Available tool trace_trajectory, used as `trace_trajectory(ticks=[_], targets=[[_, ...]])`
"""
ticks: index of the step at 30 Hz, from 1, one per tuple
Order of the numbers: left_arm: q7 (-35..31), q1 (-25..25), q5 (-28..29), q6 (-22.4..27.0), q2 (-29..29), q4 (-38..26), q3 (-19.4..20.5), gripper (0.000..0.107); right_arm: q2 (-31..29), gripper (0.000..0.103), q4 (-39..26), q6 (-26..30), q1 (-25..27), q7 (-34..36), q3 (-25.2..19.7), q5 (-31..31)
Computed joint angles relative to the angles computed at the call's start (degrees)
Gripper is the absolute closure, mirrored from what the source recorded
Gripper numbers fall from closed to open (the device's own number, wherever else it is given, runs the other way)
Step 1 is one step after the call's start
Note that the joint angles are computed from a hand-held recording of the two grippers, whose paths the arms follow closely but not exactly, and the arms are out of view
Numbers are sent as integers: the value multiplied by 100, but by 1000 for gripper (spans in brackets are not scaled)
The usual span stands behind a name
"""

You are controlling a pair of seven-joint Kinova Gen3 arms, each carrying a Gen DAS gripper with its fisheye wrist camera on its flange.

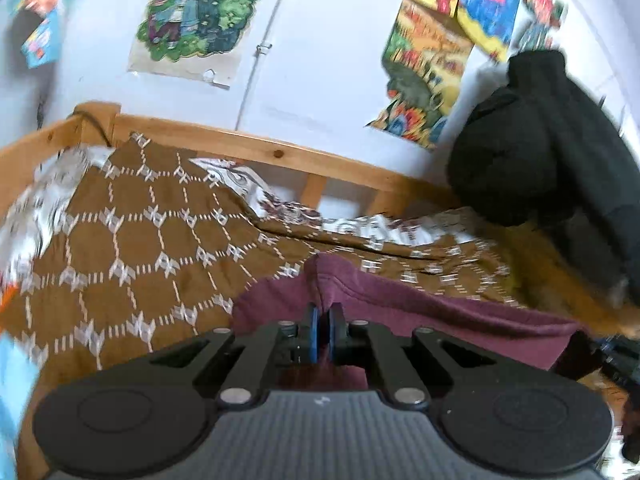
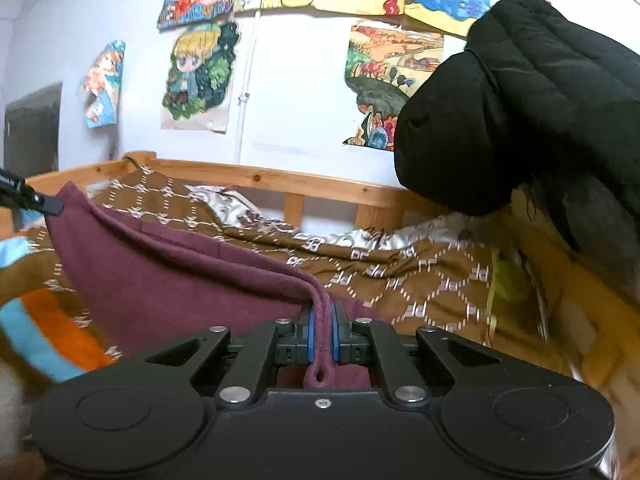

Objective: Fold small clothes
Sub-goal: 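Lift the hem with both tools and fold it over toward the collar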

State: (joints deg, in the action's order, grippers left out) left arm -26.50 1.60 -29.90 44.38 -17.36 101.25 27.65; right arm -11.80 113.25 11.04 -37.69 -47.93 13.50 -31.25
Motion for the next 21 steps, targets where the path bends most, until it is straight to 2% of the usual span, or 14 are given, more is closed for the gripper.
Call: trace_trajectory(ticks=[4, 8, 11, 15, 21], targets=[[-215, -24, -510, 218, 893, -615, -70, 103, 975, 95, -843, 39, -75, 642, 183, -419], [-310, 107, -931, 159, 1671, -1006, -339, 103, 1965, 95, -1690, 87, 377, 1060, -130, -792], [-233, 230, -1104, 45, 2199, -1184, -610, 103, 2620, 95, -2239, 162, 688, 940, -381, -778], [-69, 330, -912, -152, 2652, -1238, -995, 103, 3415, 95, -2986, 582, 956, 521, -536, -599], [-276, 390, -490, -495, 2921, -1050, -1478, 103, 4034, 95, -3486, 687, 1101, 172, -809, -137]])
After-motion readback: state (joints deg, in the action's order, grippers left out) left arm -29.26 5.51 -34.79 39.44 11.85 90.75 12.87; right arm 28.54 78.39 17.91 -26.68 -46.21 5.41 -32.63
